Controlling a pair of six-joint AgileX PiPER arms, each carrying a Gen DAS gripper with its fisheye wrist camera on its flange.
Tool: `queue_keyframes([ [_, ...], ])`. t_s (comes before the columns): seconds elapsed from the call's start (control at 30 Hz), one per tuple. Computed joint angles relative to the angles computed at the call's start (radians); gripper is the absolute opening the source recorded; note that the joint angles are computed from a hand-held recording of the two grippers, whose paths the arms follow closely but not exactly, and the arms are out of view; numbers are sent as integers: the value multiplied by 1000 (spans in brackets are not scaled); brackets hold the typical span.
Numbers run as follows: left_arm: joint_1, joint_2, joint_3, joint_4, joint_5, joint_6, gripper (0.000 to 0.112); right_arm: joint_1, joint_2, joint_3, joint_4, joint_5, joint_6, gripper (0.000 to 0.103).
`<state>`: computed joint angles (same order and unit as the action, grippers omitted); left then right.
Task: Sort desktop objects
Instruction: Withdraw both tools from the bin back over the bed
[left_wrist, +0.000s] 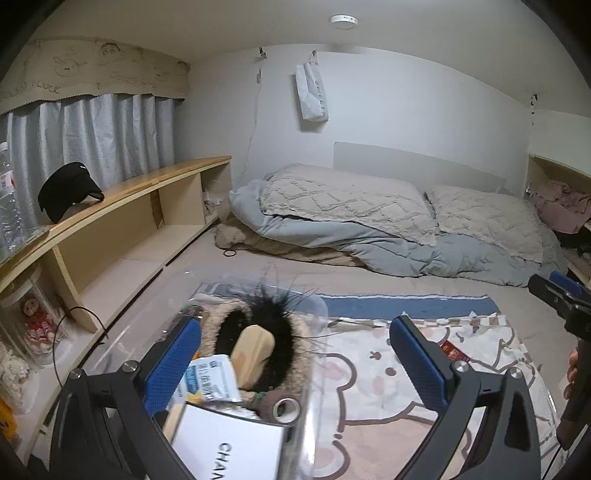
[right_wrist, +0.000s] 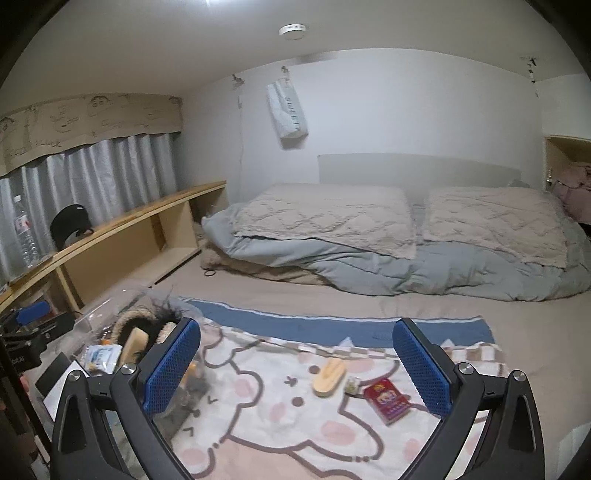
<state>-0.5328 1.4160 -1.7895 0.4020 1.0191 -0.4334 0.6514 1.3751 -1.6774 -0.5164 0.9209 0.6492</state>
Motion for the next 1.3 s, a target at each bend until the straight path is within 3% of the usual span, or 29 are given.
queue_keyframes([
  [0.27, -77, 54, -51, 20, 5, -55, 103, -62, -66, 65, -14, 0, 0, 103],
  [0.7, -186, 164, -96, 33, -65, -112, 103, -238, -131, 214, 52, -67, -29, 103],
  [0.97, -269, 279, -108, 135, -115, -141, 103, -329, -86, 270, 91, -57, -89, 103],
  [1.3, -238, 471, -221, 29, -152, -7, 103, -491, 41, 274, 256, -72, -146, 103],
])
